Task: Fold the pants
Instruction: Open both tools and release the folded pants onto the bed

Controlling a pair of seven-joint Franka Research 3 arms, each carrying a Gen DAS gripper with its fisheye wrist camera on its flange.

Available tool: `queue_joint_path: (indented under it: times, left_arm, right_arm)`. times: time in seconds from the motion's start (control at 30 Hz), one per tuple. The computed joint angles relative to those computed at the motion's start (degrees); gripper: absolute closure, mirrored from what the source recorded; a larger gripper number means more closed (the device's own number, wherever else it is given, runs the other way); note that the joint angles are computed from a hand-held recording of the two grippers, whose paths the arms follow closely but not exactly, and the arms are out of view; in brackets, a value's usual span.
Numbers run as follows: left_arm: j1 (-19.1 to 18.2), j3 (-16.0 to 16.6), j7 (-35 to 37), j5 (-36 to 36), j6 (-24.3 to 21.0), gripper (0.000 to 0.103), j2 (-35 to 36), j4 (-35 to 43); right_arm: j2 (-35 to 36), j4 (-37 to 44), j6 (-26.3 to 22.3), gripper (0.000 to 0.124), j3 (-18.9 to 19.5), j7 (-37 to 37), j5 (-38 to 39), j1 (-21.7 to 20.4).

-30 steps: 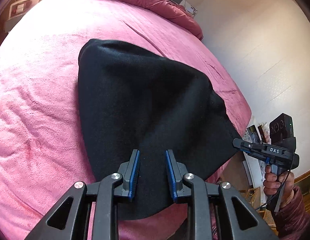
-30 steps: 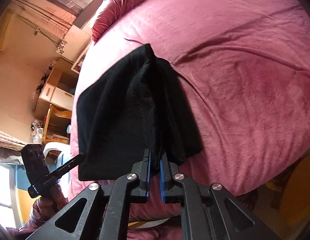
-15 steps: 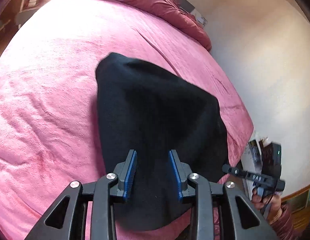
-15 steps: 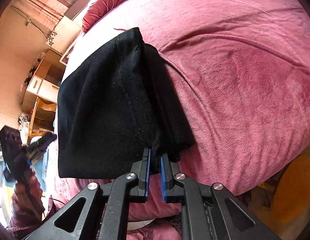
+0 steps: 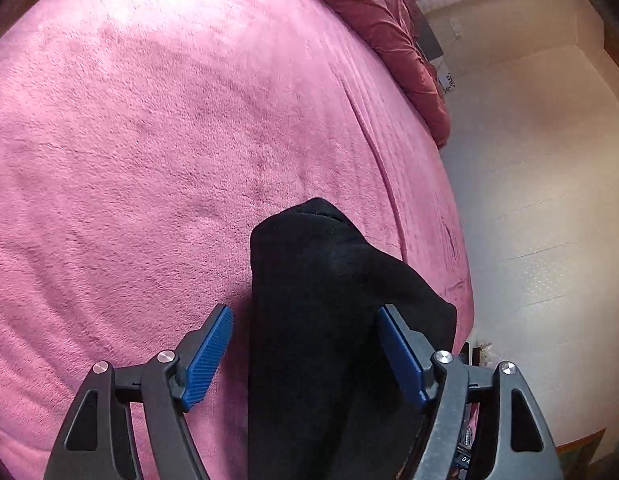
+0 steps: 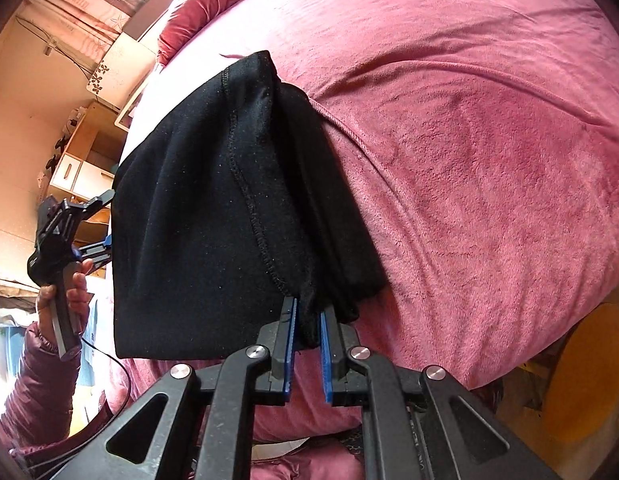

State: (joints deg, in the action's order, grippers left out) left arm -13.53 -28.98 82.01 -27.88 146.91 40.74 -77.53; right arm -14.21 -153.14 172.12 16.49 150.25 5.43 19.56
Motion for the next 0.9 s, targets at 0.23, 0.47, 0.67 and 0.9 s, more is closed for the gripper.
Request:
queue_joint_path:
  times: [0.23,0.47,0.67,0.9]
  left_arm:
    - [-3.73,2.67,-1.38,4.88,-1.36,0.064,2.12,4.46]
    - [-18.36,16.97,-17.78,30.53,-8.72,0.065,5.42,15.5]
    - [-16.57,15.29,-22.76,33.43,-8.58,0.039,3.94,13.63]
    - [-12.98,12.66,-24.25,36.62,4.58,0.036,-10.18,-7.96]
  right_arm:
    - [0.36,0.54,-0.7,0.115,0.91,1.32,-1.83,-1.11]
    - [2.08,1.59,-1.1,0.115,1.29,4.06,-5.11,-1.76]
    - [2.45,1.21,0.08,0.114,0.5,4.83,-5.33,-0.83]
    - [1.73,-0.58,2.55,0.11,-0.86,3.38,-2.52,0.76]
